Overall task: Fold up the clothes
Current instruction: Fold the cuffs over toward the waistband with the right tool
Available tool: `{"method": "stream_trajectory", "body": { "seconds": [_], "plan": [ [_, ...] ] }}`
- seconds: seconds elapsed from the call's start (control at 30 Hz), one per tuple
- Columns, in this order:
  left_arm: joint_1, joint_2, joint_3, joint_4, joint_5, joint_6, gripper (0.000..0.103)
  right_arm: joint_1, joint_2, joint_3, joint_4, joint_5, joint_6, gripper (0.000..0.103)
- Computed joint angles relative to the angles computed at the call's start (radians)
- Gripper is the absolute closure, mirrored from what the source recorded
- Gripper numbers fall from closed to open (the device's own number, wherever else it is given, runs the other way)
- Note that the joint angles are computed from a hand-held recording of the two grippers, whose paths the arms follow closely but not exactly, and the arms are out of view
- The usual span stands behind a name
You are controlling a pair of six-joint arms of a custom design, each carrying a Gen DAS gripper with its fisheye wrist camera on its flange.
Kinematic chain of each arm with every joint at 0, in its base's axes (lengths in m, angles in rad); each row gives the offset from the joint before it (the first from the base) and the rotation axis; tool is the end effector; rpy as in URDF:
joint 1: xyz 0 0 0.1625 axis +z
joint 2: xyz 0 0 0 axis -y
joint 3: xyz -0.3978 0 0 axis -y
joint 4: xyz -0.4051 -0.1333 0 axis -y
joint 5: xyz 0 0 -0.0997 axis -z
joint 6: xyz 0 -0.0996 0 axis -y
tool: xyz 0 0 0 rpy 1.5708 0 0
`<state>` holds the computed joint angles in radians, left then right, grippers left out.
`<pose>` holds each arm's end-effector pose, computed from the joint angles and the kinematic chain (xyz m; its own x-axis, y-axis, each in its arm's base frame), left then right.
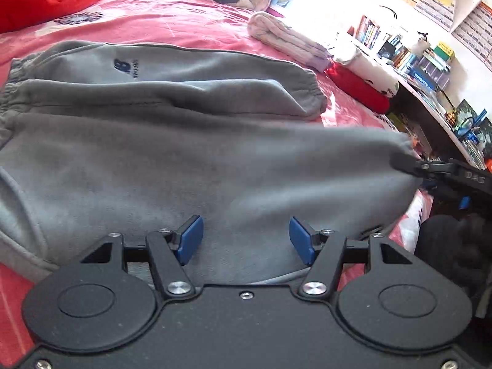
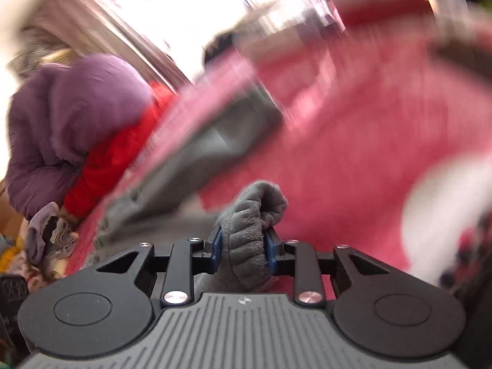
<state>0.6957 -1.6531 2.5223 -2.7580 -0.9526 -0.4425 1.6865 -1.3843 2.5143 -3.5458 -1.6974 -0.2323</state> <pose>-0.1453 -0.3702 0.2036 -0.9099 0.1997 -0.3636 0.3757 0.7683 -0.5183 0.1646 -0.3702 0.1960 -0.9519 -0.1719 0.2538 -0.3039 0.6368 -0.7086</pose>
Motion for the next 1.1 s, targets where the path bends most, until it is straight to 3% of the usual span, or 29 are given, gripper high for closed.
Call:
{"method": "stream_trajectory", "body": {
  "seconds": [0.07,0.13,0.2,0.23,0.3,0.33,0.4,0.6,0.77,1.0,1.1],
  "plan": [
    [0.016,0.004,-0.009,0.011,-0.007,-0.003,0.042,0.037,0.031,-0.023,-0.009,-0.098,-0.013,0.074],
    [0.030,-0.001,-0.013,0.014,-0.021,-0.002,0.042,-0.001,0.031,-0.053,0.149,-0.178,0.073,0.073],
    [0.027,-0.015,-0.012,0.014,-0.013,0.002,0.042,-0.065,-0.005,-0.051,0.268,-0.138,0.146,0.067],
    [0.025,-0.023,-0.009,0.007,-0.003,0.006,0.042,-0.068,-0.018,-0.046,0.264,-0.124,0.155,0.063],
    [0.024,-0.043,-0.002,-0.016,0.023,0.006,0.042,-0.031,0.001,-0.036,0.140,-0.167,0.131,0.043],
    [0.025,-0.054,0.003,-0.031,0.038,0.004,0.042,-0.029,0.005,-0.029,0.095,-0.161,0.116,0.041],
    [0.024,-0.075,0.013,-0.058,0.076,-0.006,0.042,-0.041,0.004,-0.020,0.050,-0.131,0.103,0.041],
    [0.017,-0.114,0.030,-0.129,0.219,-0.034,0.043,-0.069,0.032,-0.079,0.065,-0.071,0.070,0.042],
    [0.057,-0.103,0.002,-0.273,0.309,0.066,0.048,-0.064,0.067,-0.155,0.077,-0.029,-0.011,0.042],
    [0.196,-0.025,-0.110,-0.395,0.277,0.225,0.058,-0.071,0.182,-0.324,0.089,-0.013,-0.105,0.042],
    [0.279,0.009,-0.172,-0.399,0.205,0.251,0.059,-0.082,0.244,-0.394,0.095,0.000,-0.123,0.042]
  ]
}}
